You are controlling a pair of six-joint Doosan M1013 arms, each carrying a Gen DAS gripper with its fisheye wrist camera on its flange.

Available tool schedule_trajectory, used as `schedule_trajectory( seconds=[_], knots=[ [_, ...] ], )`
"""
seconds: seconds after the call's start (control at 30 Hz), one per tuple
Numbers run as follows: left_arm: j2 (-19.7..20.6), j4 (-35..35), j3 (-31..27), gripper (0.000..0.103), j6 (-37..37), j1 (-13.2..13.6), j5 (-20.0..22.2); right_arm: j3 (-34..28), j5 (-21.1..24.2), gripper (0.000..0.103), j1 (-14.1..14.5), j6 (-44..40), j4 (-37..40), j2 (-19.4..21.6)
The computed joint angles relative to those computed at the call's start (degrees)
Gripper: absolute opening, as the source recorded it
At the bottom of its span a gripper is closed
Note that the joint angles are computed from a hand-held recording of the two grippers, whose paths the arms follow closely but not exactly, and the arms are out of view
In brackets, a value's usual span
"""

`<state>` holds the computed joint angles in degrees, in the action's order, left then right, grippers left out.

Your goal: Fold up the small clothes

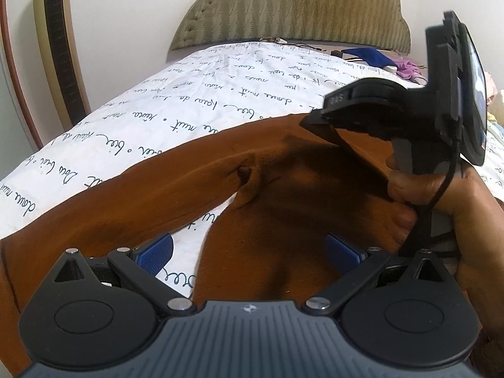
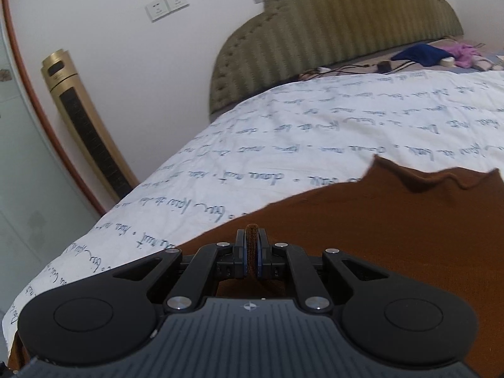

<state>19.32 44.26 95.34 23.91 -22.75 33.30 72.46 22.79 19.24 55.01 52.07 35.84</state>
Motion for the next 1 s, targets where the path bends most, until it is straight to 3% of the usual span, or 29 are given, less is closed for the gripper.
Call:
schedule_trajectory(
  seconds=[0.1,0.17,0.27,0.3,0.33,0.47,0.67,0.8,0.83,0.9,1.0],
  knots=[
    [-0.07,0.19,0.07,0.103,-0.33,0.05,0.30,-0.87,1.23,0.012,0.26,0.40,-1.35,0.52],
    [-0.02,-0.09,-0.01,0.103,-0.13,0.12,0.47,-2.13,4.66,0.013,-0.06,1.30,-1.79,1.37],
    [-0.07,-0.49,-0.01,0.103,0.19,0.15,0.46,-2.88,8.13,0.023,-0.66,5.77,-3.47,1.76],
    [-0.12,-0.33,0.08,0.103,0.15,0.17,0.41,-2.37,8.27,0.034,-0.89,5.45,-2.58,1.36],
    [-0.15,0.05,0.15,0.103,-0.14,0.14,0.49,-1.33,7.88,0.037,-1.15,3.01,-0.14,0.65],
    [0.10,-0.23,-0.01,0.103,-0.35,0.30,0.80,1.93,7.15,0.037,-1.98,-1.40,3.49,-2.01],
    [0.49,-0.85,-0.33,0.103,0.34,0.22,1.39,1.13,11.32,0.037,-1.78,11.76,-10.25,-1.39],
    [0.53,-0.06,-0.36,0.103,0.19,-0.06,2.28,3.75,10.49,0.039,-2.33,7.52,-2.48,-2.45],
    [0.57,-0.25,-0.42,0.103,0.24,-0.05,2.44,4.18,10.35,0.044,-2.38,6.31,-1.28,-2.72],
    [0.72,-0.85,-0.62,0.103,0.44,0.03,2.63,4.45,10.21,0.050,-2.31,7.16,-3.25,-3.02],
    [0.76,-1.26,-0.70,0.103,0.76,-0.03,2.64,5.22,9.82,0.050,-2.34,7.96,-4.14,-3.56]
  ],
)
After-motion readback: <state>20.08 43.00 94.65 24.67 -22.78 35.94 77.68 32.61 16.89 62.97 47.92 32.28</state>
